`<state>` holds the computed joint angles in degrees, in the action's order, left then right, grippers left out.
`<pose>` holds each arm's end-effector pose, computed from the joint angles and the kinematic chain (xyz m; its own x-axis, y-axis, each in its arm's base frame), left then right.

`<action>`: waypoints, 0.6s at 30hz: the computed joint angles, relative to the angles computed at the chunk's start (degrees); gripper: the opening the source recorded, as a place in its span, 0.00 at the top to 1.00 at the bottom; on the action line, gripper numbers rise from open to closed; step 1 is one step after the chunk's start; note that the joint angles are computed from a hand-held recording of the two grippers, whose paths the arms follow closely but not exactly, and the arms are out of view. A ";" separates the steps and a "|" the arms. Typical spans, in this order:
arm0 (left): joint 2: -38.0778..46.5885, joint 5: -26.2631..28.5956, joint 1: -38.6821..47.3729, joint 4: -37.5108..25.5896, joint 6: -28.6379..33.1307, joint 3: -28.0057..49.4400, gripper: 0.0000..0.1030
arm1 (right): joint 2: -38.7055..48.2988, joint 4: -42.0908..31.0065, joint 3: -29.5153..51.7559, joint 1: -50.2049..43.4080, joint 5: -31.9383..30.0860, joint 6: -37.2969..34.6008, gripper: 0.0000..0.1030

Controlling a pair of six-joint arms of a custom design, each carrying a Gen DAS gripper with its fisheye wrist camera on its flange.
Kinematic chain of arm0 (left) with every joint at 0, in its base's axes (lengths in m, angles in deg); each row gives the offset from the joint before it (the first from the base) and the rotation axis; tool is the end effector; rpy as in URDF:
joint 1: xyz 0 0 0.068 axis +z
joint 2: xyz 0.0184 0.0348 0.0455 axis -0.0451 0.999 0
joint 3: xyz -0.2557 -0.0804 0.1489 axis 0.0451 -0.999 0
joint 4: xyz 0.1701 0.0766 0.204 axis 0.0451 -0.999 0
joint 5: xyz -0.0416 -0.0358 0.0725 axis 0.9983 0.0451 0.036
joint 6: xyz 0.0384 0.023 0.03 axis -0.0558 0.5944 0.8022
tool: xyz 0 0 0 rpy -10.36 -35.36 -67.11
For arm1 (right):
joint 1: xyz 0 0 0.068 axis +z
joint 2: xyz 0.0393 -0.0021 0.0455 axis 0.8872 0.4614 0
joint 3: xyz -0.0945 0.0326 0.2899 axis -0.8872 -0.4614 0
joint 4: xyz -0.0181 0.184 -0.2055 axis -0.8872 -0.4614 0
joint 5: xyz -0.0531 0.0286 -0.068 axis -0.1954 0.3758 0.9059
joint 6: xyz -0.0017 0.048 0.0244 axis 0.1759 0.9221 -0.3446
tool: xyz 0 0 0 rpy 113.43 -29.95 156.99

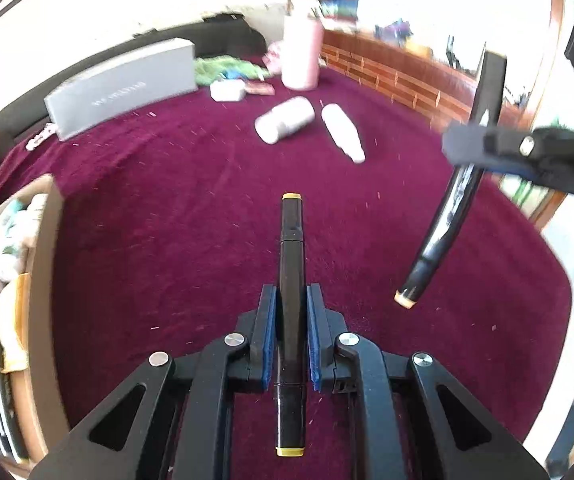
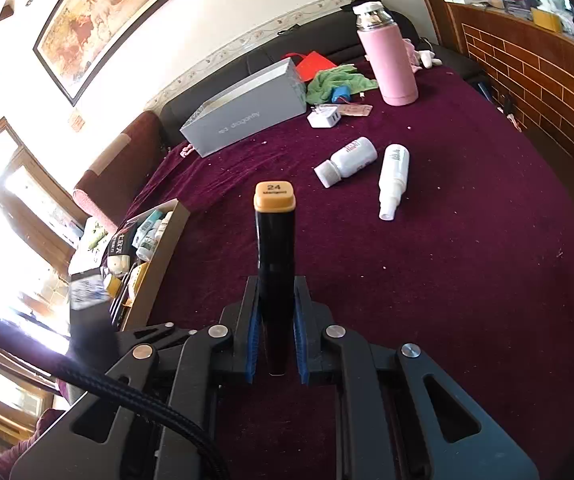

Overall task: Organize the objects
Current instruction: 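Carry both held black markers over the cardboard tray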

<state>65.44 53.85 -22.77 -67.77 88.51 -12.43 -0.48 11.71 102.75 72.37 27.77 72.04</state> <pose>0.3228 -0.1298 0.1975 -0.5874 0.4996 -0.6367 0.6857 0.7252 -0.0635 0.2633 0.0506 0.2126 -0.6852 0.3744 -0.6248 0.0739 0.8891 0.4518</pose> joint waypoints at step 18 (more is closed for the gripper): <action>-12.30 4.70 19.93 0.85 1.14 -5.18 0.89 | 7.68 -2.83 12.55 16.64 3.61 0.55 0.88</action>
<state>53.14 58.54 -2.85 -66.92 89.65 -17.61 7.21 8.88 115.29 89.01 31.37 72.59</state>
